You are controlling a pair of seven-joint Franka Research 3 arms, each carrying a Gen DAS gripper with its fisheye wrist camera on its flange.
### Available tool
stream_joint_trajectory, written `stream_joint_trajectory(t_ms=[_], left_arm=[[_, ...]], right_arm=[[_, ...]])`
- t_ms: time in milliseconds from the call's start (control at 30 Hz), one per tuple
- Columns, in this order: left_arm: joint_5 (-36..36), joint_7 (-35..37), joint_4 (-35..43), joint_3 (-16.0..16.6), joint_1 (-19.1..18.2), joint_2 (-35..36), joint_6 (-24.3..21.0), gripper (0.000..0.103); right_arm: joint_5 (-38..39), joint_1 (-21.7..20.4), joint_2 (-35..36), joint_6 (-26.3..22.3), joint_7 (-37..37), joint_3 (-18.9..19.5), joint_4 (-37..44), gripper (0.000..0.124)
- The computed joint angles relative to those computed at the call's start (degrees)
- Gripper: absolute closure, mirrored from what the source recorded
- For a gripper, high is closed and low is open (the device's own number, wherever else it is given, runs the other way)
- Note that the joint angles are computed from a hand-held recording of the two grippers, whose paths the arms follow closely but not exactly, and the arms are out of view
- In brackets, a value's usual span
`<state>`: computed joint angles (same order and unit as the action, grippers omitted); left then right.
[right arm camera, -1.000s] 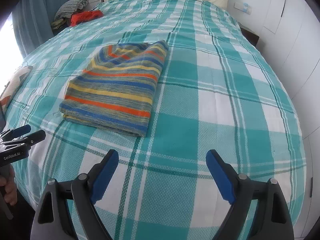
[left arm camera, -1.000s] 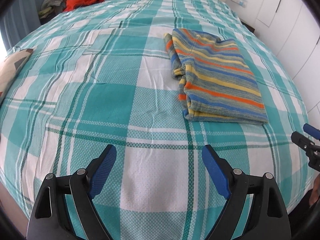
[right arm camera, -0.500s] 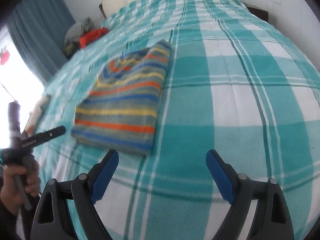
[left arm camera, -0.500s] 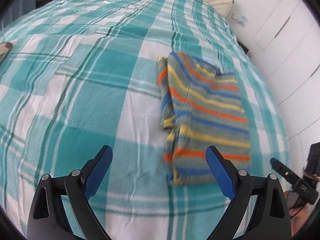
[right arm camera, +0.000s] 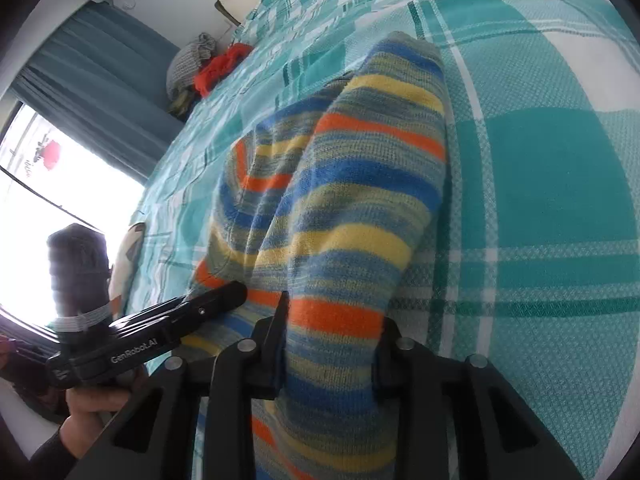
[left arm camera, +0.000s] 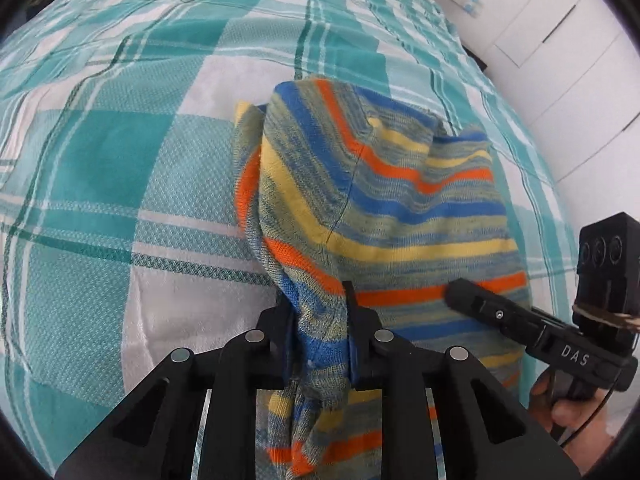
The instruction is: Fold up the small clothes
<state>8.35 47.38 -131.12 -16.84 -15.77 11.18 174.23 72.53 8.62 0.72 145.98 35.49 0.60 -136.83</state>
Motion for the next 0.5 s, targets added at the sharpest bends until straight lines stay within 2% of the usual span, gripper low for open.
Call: stream_joint_trajectory(t_ms=[100,200,333,500], left_arm=[[3.73,-2.91,-1.44,2.07,-2.17,-3.44,0.55,0.088],[3.89,-1.14,-1.81,1.38,-1.78,-7.39,-0.58,0.088],[3.87,0.52,-0.70,1.71,-1.78,-12.60,-2.10,0.088],[-0.30,5.85,1.09,2.47,-3.01,-16.01,-3.78,0.087]], right_arm=[[-0.87,1.76,-3.60,5.94,-0.33,1.32,-2.12,0.100],[-2.52,3.97,-7.93,9.20,-1.53,1.75,-3.37,0.101],[-3.08,6.11,-12.34,9.36,-1.15,0.56,-1.83,0.101],[-4.16,6.37,-18.16,6.26,0.11,-2.58,-0.73,0.101]])
